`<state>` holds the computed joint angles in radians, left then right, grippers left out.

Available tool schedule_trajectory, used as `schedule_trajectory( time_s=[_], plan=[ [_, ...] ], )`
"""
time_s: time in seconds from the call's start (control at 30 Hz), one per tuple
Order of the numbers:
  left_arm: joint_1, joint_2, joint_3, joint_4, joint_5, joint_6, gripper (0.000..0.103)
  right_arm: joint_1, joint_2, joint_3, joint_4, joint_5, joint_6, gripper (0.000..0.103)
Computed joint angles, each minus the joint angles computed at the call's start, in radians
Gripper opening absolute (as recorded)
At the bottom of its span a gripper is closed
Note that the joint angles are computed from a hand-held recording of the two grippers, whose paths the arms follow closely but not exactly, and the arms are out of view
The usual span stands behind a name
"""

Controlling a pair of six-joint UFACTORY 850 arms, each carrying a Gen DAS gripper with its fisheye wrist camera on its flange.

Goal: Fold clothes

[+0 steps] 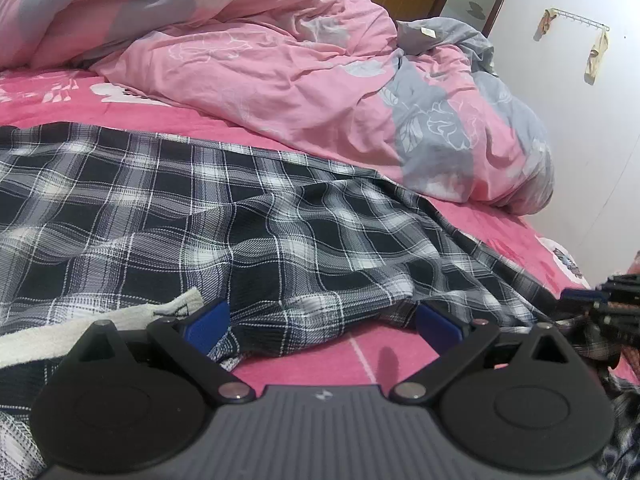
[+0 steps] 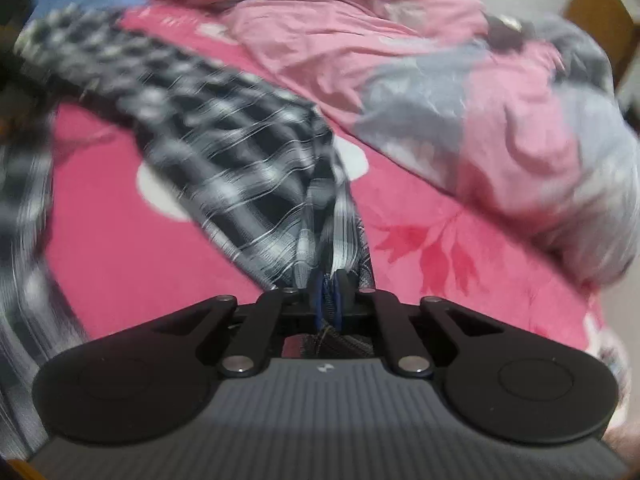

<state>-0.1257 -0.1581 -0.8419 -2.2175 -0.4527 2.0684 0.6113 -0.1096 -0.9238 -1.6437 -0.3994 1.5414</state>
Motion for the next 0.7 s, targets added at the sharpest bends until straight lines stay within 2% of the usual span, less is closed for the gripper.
schedule_trajectory(
  time_s=[0.13,0.17,0.3,0.33,0.37,0.4,0.47,0.53,0.7],
  plan=[
    [-0.001,0.001,0.001,-0.003,0.000,0.000,0.100,-0.061,0.011,-0.008,-0.120,0.069,0.286,0.030],
    [-0.001,0.000,0.000,-0.002,0.000,0.000,0.100,-0.073,0.007,-0.013,-0.123,0.077,0.324,0.033],
    [-0.001,-0.001,-0.001,-0.002,-0.001,-0.002,0.100,-0.136,-0.031,-0.045,0.015,0.205,0.284,0.034],
    [-0.001,0.000,-0.001,-0.002,-0.002,-0.003,0.100,-0.144,-0.036,-0.045,0.010,0.234,0.296,0.029],
    [-0.001,-0.001,-0.001,-0.001,-0.003,-0.004,0.100,-0.140,-0.037,-0.041,-0.037,0.226,0.340,0.021],
    [0.000,-0.001,0.000,-0.001,-0.004,-0.005,0.101,-0.134,-0.037,-0.036,-0.097,0.214,0.396,0.007],
    [0.001,-0.002,0.000,0.001,-0.008,-0.008,0.101,-0.110,-0.026,-0.020,-0.230,0.133,0.515,0.003],
    [0.002,-0.002,0.000,0.003,-0.010,-0.011,0.101,-0.095,-0.016,-0.010,-0.287,0.066,0.560,0.003],
    [0.003,-0.003,-0.001,0.003,-0.012,-0.011,0.101,-0.084,-0.045,-0.062,-0.175,-0.101,0.338,0.003]
  ],
)
